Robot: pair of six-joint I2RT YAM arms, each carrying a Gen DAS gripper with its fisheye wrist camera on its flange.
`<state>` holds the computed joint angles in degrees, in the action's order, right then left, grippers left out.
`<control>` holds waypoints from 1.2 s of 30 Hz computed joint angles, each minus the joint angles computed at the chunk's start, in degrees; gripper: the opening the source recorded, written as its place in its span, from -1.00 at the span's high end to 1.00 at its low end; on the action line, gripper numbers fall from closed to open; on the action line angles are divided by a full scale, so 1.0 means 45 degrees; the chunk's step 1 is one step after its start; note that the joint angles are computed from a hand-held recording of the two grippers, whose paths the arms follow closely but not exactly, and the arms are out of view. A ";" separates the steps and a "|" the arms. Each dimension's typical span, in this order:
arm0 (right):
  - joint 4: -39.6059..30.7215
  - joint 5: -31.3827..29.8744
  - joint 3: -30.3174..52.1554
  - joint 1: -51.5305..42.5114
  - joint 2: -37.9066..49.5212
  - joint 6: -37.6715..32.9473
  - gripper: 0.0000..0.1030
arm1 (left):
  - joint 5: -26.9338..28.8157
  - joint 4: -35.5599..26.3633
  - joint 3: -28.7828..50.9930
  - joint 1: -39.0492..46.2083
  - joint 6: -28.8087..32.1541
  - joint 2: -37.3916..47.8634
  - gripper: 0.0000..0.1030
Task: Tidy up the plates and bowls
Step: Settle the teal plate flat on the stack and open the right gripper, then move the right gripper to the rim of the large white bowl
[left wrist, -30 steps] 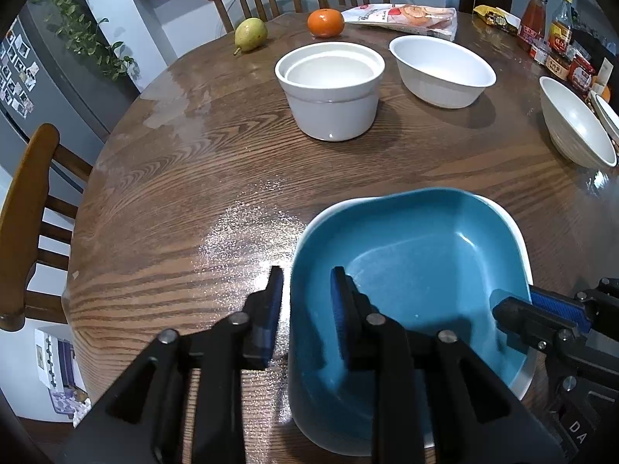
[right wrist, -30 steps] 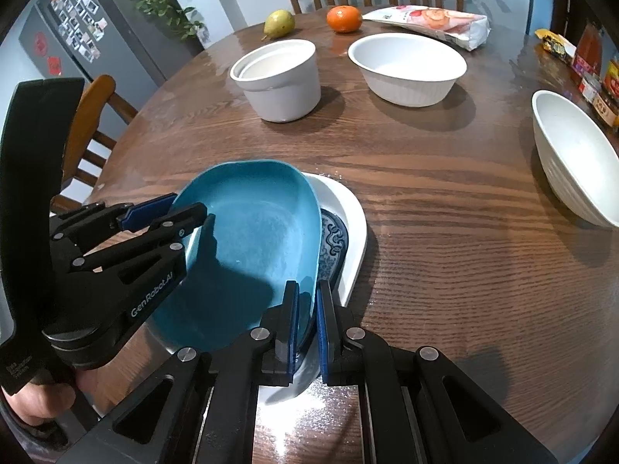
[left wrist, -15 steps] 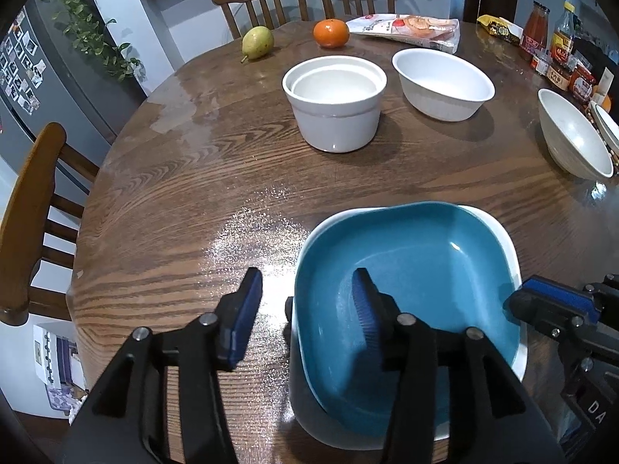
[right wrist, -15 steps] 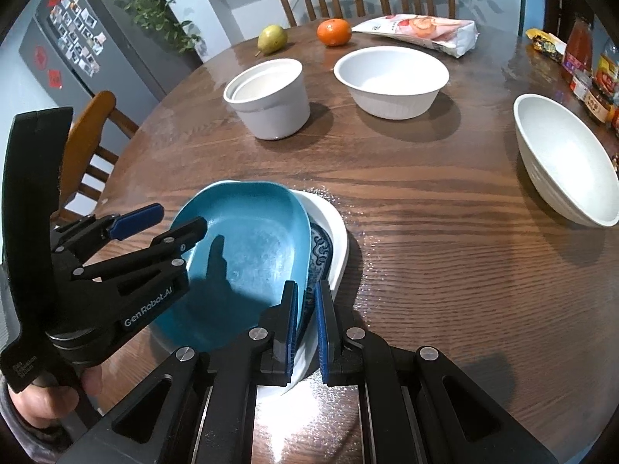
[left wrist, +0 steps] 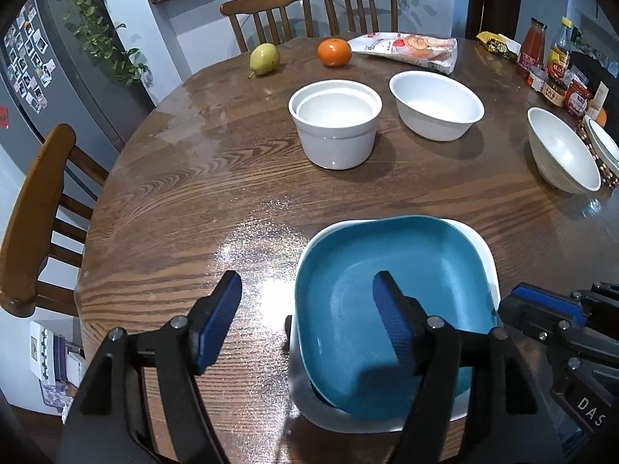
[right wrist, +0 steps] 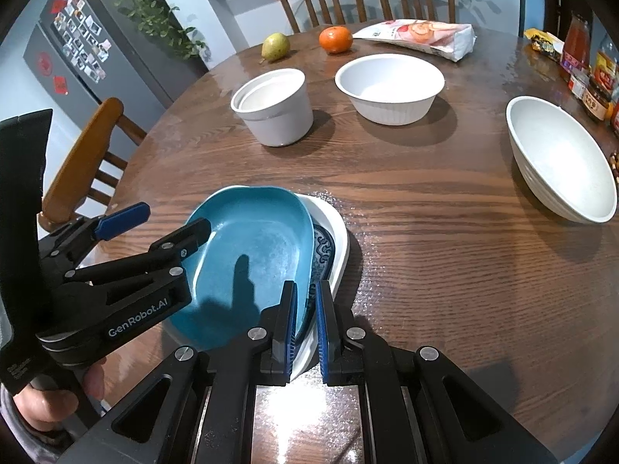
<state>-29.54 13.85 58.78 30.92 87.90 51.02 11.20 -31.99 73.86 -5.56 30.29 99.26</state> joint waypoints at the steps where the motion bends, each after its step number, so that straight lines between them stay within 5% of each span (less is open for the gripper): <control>1: 0.0002 0.0004 -0.0010 0.0005 -0.0027 -0.0003 0.78 | 0.0017 -0.0004 -0.0015 0.0016 -0.0029 -0.0049 -0.40; 11: 0.0015 0.0042 -0.0251 0.0041 -0.0417 0.0109 -0.01 | 0.0194 0.0009 -0.0168 0.0149 -0.0326 -0.0463 -0.53; 27: 0.0326 -0.0746 -0.2398 -0.1009 -0.3218 -0.0268 -0.03 | 0.0253 -0.0682 0.0115 0.0051 -0.0983 -0.0773 -0.96; 36: -0.0622 -0.1414 -0.4263 -0.3302 -0.6642 -0.0395 -0.04 | -0.0143 -0.0961 0.0401 0.0058 -0.1835 -0.0909 -0.97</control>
